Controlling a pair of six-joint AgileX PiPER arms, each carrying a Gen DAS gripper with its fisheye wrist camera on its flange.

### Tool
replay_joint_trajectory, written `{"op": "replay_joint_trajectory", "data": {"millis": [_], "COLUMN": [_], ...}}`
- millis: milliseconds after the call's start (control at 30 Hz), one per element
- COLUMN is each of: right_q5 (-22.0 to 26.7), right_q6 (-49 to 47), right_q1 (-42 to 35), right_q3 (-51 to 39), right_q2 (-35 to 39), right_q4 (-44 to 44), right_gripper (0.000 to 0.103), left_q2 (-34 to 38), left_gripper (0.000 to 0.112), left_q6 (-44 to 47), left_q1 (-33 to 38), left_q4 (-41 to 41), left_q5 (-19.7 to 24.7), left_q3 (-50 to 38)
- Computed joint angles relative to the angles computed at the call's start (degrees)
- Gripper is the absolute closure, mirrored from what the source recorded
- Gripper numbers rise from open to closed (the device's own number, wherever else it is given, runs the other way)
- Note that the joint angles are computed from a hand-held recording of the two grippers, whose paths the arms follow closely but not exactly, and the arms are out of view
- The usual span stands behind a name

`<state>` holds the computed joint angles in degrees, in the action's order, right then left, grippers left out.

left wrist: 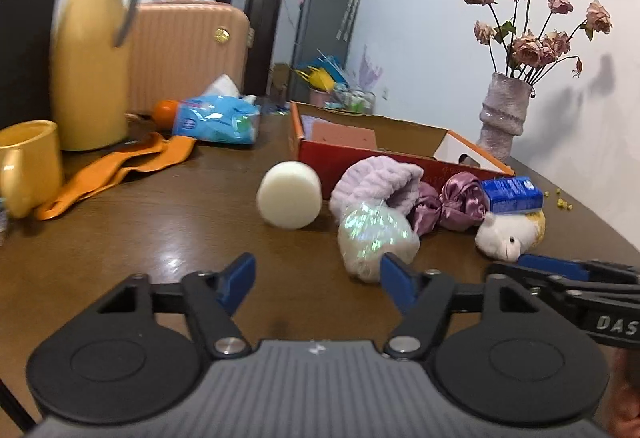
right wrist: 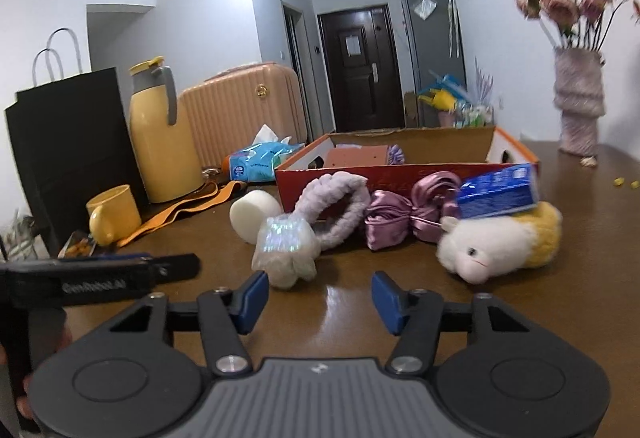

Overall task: Organize soft objects
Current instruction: 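Close the left gripper on the white round sponge while the right gripper grasps the iridescent bag, then carry the sponge and bag into the box and open both grippers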

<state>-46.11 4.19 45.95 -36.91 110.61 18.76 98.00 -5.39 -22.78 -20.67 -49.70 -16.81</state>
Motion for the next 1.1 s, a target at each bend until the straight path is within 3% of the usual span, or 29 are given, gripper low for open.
{"op": "replay_joint_trajectory", "data": {"millis": [167,233,467,500,533,567,633,833,1100], "right_q5": [8.27,10.72,19.35,20.56,21.54,21.71,21.37,15.85,5.18], "right_q6": [4.21,2.08,1.60,2.24,2.52,2.70,4.40,-1.72,-7.11], "right_q1": [-4.14,-3.99,-4.07,-4.02,-3.96,-3.84,-3.98,-3.02,-1.04], "right_q3": [-11.64,-15.96,-28.61,-29.99,-30.94,-31.31,-30.84,-22.35,-4.23], "right_q2": [4.28,6.37,13.86,14.75,15.39,15.73,15.63,10.67,-0.99], "right_q4": [-7.41,-6.29,-7.66,-8.32,-8.52,-8.48,-10.26,-5.38,3.49], "right_gripper": [0.046,0.046,0.046,0.046,0.050,0.064,0.066,0.067,0.067], "left_q2": [3.02,4.78,11.39,12.29,12.97,13.56,14.19,8.71,-4.38], "left_gripper": [0.044,0.043,0.026,0.026,0.028,0.040,0.061,0.062,0.062], "left_q6": [-0.42,2.24,1.47,1.21,0.07,-1.93,-6.60,-7.43,-2.41], "left_q1": [8.32,9.67,15.46,15.82,16.26,16.68,17.32,15.37,4.02], "left_q4": [7.58,5.92,12.54,12.19,13.08,15.22,20.65,20.32,5.80], "left_q5": [5.76,7.41,14.87,18.00,20.09,20.77,22.77,18.12,12.20], "left_q3": [-9.07,-12.28,-24.28,-26.74,-28.44,-29.30,-30.34,-21.87,-6.67]}}
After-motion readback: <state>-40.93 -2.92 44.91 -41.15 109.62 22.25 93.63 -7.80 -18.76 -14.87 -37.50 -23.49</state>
